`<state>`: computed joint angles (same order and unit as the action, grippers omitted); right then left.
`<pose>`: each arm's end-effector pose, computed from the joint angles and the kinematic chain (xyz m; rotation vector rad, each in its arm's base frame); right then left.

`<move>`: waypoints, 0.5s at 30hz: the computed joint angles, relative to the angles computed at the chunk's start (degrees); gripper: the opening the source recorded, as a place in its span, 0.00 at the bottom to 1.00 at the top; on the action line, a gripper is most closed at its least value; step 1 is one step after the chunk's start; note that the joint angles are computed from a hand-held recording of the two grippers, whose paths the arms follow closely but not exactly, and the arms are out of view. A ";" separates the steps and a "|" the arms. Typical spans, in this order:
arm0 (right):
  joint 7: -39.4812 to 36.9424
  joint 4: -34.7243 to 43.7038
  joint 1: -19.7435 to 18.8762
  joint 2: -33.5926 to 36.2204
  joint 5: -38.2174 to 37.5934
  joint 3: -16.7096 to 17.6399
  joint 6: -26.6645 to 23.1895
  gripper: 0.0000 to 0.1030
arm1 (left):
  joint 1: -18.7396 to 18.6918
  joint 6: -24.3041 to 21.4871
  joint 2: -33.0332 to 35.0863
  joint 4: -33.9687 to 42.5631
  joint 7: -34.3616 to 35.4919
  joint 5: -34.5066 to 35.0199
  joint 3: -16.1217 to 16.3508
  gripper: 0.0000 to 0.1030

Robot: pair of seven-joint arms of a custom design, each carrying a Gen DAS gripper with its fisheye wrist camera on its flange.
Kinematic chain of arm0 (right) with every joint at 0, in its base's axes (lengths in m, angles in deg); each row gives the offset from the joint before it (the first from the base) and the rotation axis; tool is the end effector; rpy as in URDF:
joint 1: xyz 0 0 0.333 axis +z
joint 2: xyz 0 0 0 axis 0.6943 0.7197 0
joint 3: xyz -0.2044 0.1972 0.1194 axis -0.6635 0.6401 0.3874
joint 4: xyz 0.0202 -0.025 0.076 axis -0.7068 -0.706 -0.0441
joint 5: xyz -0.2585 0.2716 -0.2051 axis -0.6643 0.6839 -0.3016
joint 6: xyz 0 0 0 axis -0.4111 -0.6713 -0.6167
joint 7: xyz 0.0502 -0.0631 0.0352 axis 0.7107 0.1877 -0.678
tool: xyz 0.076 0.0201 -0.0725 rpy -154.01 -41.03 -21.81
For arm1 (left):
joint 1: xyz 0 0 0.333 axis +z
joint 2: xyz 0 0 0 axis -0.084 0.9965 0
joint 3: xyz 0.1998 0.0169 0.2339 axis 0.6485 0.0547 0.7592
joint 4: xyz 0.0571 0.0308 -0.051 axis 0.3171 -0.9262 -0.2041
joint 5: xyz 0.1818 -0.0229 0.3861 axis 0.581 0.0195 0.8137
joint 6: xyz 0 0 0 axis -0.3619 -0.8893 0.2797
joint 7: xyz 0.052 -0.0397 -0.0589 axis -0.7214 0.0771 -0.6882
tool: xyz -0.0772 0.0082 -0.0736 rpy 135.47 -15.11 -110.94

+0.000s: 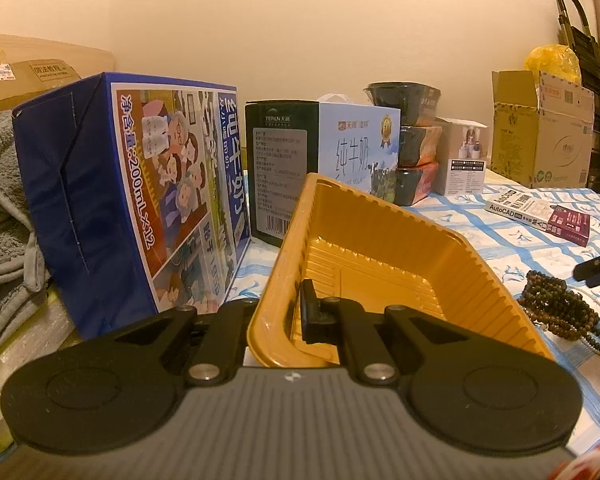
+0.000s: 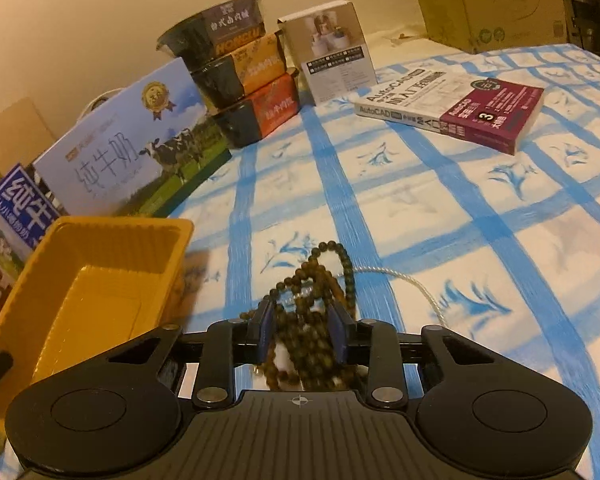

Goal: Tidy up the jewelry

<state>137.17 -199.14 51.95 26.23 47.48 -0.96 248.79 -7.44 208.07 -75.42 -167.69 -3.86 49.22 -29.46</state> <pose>0.4078 0.0197 0.4919 -1.3080 1.9151 -0.4350 0.3959 -0.0997 0.4811 -1.3612 1.6373 -1.0846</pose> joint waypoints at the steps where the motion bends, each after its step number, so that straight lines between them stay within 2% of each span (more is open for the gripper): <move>1: 0.08 0.47 0.00 1.03 0.06 -0.01 0.35 0.31 | 0.01 0.00 0.00 0.00 -0.02 0.02 0.00 0.08; 8: 2.87 3.00 -0.83 7.10 0.71 0.95 1.99 0.30 | -0.05 0.08 0.12 0.03 0.02 0.24 0.17 0.08; 9: 2.84 3.09 -0.69 7.47 0.65 0.83 2.48 0.15 | -0.17 0.11 0.12 0.02 0.07 0.33 0.34 0.08; 10: 1.54 3.02 0.67 7.56 0.99 -0.47 3.23 0.08 | -0.16 0.25 0.19 -0.01 0.10 0.36 0.32 0.08; 12: 1.12 2.48 0.45 7.02 0.61 -0.02 4.64 0.07 | -0.13 0.39 0.14 -0.11 0.13 0.36 0.25 0.08; 15: -0.35 1.10 2.79 4.59 1.77 -2.25 6.87 0.06 | 0.05 0.40 0.26 -0.02 0.00 0.14 -0.09 0.08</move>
